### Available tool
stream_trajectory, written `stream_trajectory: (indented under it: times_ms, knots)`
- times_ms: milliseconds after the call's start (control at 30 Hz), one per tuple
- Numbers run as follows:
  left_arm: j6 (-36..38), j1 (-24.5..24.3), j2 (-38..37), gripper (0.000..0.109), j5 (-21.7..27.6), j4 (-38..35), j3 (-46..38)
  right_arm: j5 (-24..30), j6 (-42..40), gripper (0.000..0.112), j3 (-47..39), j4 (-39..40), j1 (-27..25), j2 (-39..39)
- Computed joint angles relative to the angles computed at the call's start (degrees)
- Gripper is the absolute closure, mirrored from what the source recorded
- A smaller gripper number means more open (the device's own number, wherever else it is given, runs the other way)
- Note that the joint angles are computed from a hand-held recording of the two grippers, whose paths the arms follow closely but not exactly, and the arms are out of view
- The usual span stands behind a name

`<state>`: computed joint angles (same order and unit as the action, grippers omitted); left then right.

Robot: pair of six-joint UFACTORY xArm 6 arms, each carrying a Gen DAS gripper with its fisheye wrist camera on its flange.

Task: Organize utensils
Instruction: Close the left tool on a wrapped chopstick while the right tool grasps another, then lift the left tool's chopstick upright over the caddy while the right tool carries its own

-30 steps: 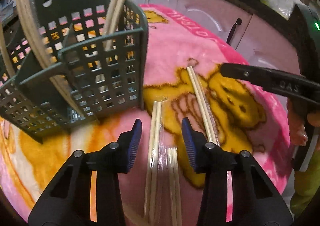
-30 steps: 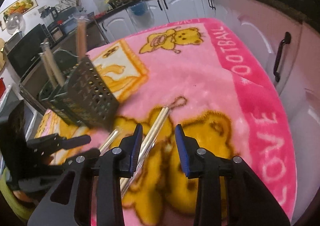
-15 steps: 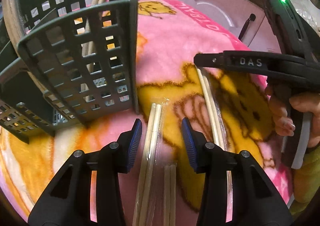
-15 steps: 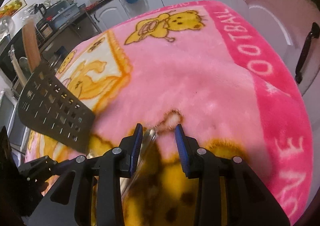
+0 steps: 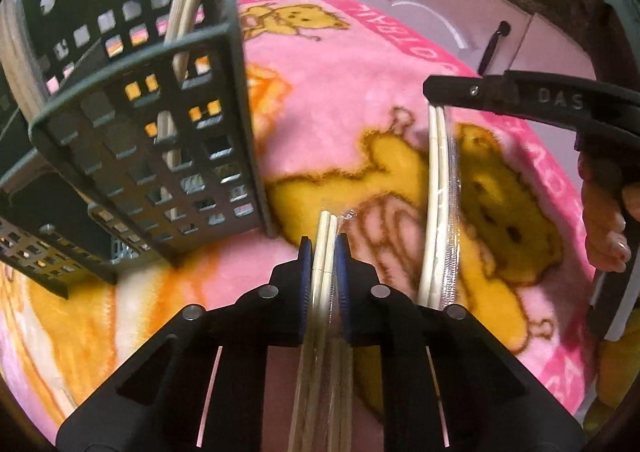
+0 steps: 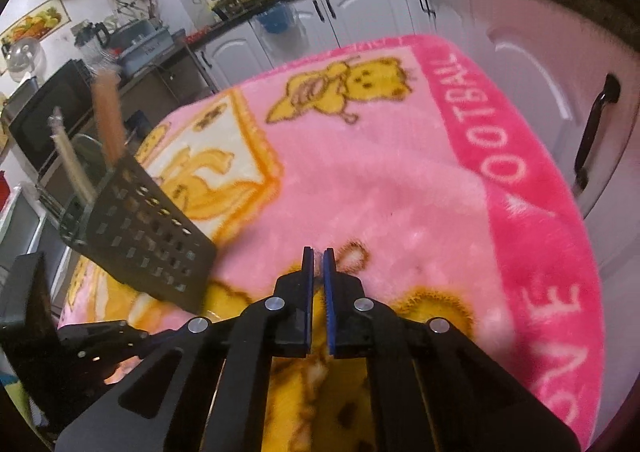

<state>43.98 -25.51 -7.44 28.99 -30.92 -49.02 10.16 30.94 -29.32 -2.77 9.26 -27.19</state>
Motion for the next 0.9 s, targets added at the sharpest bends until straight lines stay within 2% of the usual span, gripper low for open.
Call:
stream_trajectory:
  times_ms: [67,167,433,633,900]
  knots:
    - [2.17,-0.16,-1.07,0.104,0.89,-1.90,-0.25,0.58,2.32,0.108,0.66,-2.99,-0.22,-2.72]
    - [5.22,0.35,-2.63,0.105,2.49,-5.29,-0.92,1.85,7.53,0.108,1.74,-9.29,-0.79,-7.30]
    - [12.13,3.00,-6.76,0.105,8.06,-14.66,-4.08,5.28,16.31,0.108,2.15,-19.57,0.12,-16.27]
    - [15.02,4.58,-8.97,0.105,10.77,-20.21,-5.47,7.46,22.80,0.109,0.42,-28.32,2.61,-18.97]
    - [18.46,7.38,-12.68,0.105,13.51,-25.33,-5.67,12.88,28.79,0.109,-4.01,-38.60,8.48,-19.86]
